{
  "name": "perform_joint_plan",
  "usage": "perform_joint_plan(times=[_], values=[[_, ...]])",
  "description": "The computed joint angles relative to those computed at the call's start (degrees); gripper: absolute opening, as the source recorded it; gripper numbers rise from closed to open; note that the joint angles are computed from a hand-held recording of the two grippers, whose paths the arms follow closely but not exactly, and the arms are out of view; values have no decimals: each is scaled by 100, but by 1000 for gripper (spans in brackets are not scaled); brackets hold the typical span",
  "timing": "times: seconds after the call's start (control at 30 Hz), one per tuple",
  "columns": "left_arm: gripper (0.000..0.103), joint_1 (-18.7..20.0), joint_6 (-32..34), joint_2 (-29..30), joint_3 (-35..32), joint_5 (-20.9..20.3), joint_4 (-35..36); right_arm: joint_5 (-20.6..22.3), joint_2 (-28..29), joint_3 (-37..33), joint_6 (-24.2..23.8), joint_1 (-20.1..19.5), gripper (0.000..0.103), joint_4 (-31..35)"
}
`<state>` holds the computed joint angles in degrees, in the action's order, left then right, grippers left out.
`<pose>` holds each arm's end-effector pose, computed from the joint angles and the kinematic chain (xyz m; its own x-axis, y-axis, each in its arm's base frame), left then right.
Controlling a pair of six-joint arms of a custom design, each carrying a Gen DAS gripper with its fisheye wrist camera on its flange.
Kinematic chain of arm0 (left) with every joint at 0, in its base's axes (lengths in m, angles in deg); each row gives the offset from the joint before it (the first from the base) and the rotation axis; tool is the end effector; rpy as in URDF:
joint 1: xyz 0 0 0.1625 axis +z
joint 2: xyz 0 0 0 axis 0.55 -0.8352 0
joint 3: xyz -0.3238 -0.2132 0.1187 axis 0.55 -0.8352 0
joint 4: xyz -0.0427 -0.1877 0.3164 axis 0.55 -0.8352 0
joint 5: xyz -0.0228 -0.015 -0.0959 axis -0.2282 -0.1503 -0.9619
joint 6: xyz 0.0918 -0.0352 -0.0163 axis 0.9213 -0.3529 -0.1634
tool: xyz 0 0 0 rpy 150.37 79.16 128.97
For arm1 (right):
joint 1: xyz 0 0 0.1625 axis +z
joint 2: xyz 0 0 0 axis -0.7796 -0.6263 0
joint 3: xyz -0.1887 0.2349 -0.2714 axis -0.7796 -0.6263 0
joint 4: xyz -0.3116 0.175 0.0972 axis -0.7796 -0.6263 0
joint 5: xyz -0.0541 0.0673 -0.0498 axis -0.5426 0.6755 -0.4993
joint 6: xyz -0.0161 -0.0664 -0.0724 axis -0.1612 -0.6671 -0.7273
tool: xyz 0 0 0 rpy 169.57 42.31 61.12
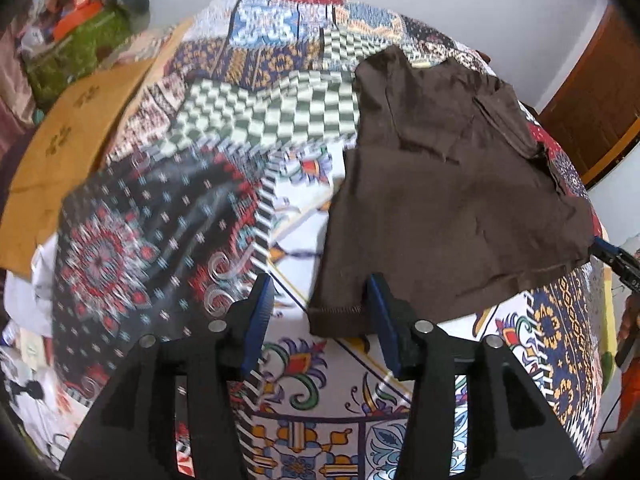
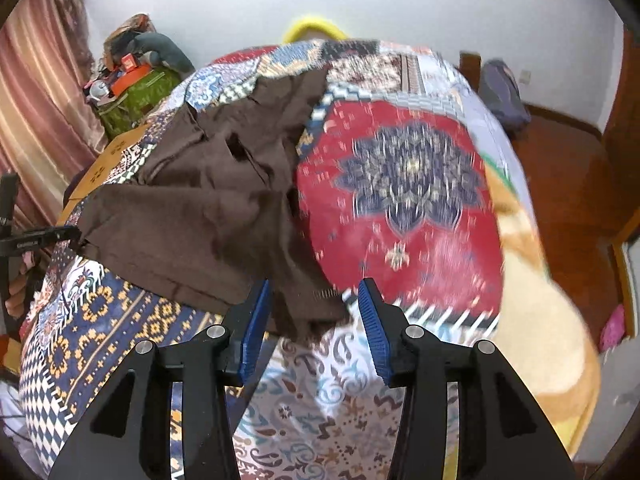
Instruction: Fold small clothes
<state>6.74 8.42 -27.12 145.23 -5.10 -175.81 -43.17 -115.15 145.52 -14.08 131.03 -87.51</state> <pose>-0.3110 -0.5333 0.0814 -0.7760 -0.2624 -0.5735 0.0892 0.8545 -0.5117 0.0101 -0.5975 0.4252 -0.7393 -0.5008 0.4502 -0.6234 0.7618 -0.1763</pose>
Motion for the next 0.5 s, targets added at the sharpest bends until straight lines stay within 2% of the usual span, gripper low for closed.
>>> perform_joint_plan(times=[0.07, 0.13, 0.2, 0.23, 0.33, 0.5], values=[[48, 16, 71, 33, 80, -86, -254, 78, 19, -10, 105, -47, 41, 99], [42, 30, 139, 70, 122, -152, -463, 174, 14, 14, 176, -89, 32, 150], [17, 66, 256, 91, 161, -270, -729, 246, -21, 90, 163, -104, 25, 125], [12, 77, 238, 100, 155, -297, -756, 258, -28, 118, 147, -108, 21, 100], [6, 33, 189, 109, 162, -207, -770, 158, -24, 196, 51, -90, 8, 7], [5, -245, 36, 19, 174, 100, -475, 426, -217, 322, -86, -121, 5, -127]])
